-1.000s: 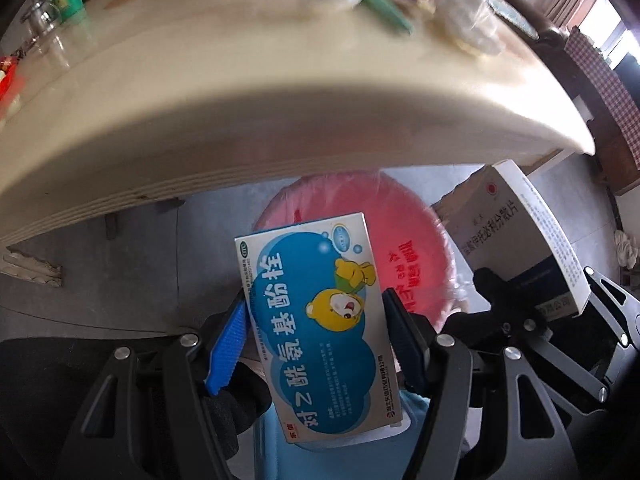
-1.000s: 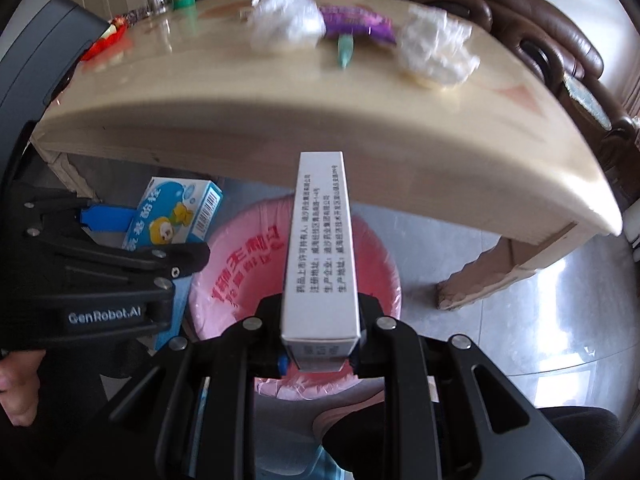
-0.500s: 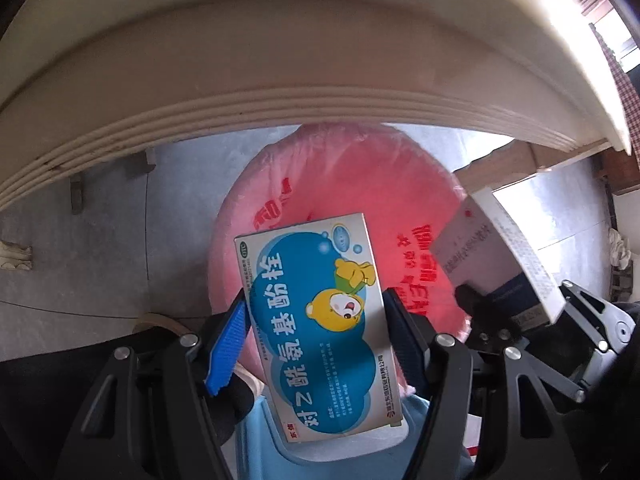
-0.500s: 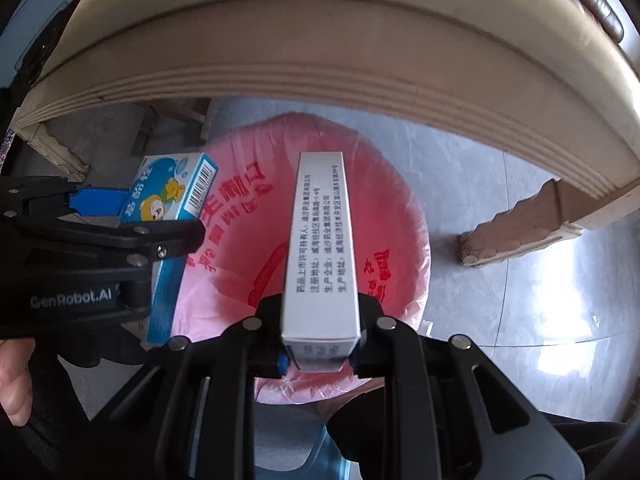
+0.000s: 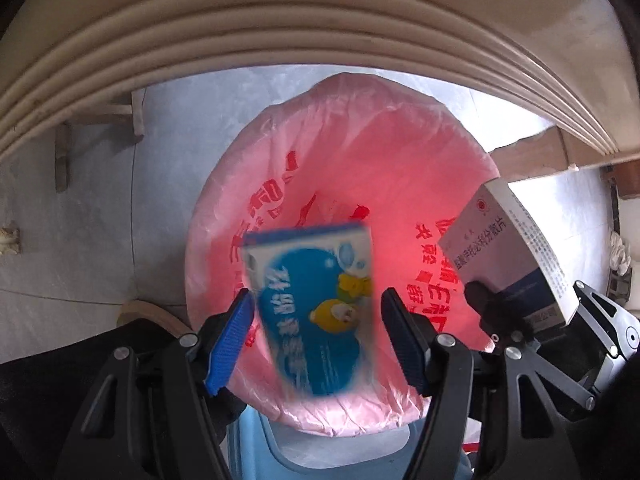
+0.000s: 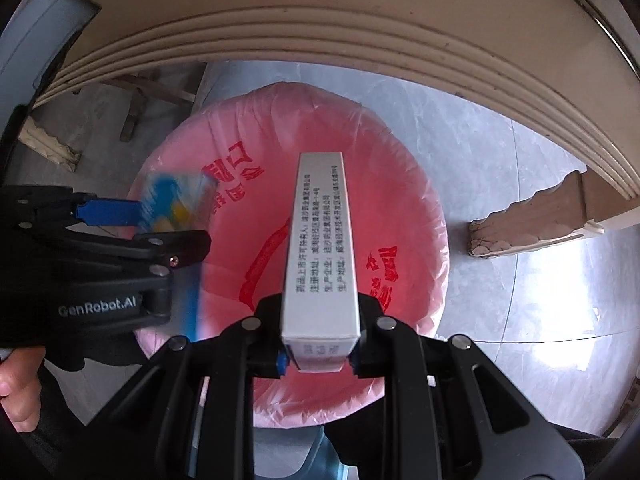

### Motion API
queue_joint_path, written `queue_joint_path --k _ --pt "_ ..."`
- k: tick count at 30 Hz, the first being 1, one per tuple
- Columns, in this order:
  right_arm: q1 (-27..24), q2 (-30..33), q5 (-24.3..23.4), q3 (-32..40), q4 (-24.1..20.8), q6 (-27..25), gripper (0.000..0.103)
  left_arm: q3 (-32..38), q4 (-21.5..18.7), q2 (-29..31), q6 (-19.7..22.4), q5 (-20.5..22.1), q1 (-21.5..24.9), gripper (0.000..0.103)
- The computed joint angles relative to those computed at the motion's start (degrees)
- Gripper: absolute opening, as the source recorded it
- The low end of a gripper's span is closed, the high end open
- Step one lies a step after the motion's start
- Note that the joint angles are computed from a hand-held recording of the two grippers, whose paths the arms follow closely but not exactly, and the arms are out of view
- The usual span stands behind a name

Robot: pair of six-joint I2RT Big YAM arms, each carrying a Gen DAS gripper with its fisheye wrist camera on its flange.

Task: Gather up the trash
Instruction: 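Open the right tool over the wastebasket while the left tool releases its box there, then raise both open tools from the wastebasket back over the table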

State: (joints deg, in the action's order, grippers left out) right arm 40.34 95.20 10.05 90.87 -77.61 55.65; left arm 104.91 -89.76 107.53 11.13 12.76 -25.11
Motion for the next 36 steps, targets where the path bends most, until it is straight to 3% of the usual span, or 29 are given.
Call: queue_joint_path --k 3,5,6,7,20,27,36 --pt "-0.16 0.16 -0.44 0.1 -0.01 -0.12 0.025 0.42 -0.31 0.56 -0.24 0.3 0.18 0.065" --pt "-0.2 0.08 -0.27 0.16 0.2 -0.14 0.049 0.09 0.25 0.28 0.26 0.17 0.05 0.068" --pt "-0.11 0.11 0.32 0.43 0.16 -0.27 0.067 -0.34 0.96 -0.09 0.57 -0.26 -0.09 0.074" --pt "0.12 0.06 1.34 0.68 0.05 -0.31 0.069 -0.94 1.92 -0.67 0.67 -0.49 -0.18 0.076" --pt "0.31 -1.43 3.42 0.58 -0.2 2.08 0.07 -3.91 10.78 -5.56 -3.03 -3.93 0.82 0.086" --pt "2.42 -2.3 7.8 3.31 -2.43 3.07 0.07 -4.8 10.78 -8.53 -2.93 -5.06 1.83 0.086" --pt "6.87 -3.77 17.35 10.99 -9.28 6.19 0.072 -4.7 12.8 -16.15 -2.02 -7.15 3.52 0.087"
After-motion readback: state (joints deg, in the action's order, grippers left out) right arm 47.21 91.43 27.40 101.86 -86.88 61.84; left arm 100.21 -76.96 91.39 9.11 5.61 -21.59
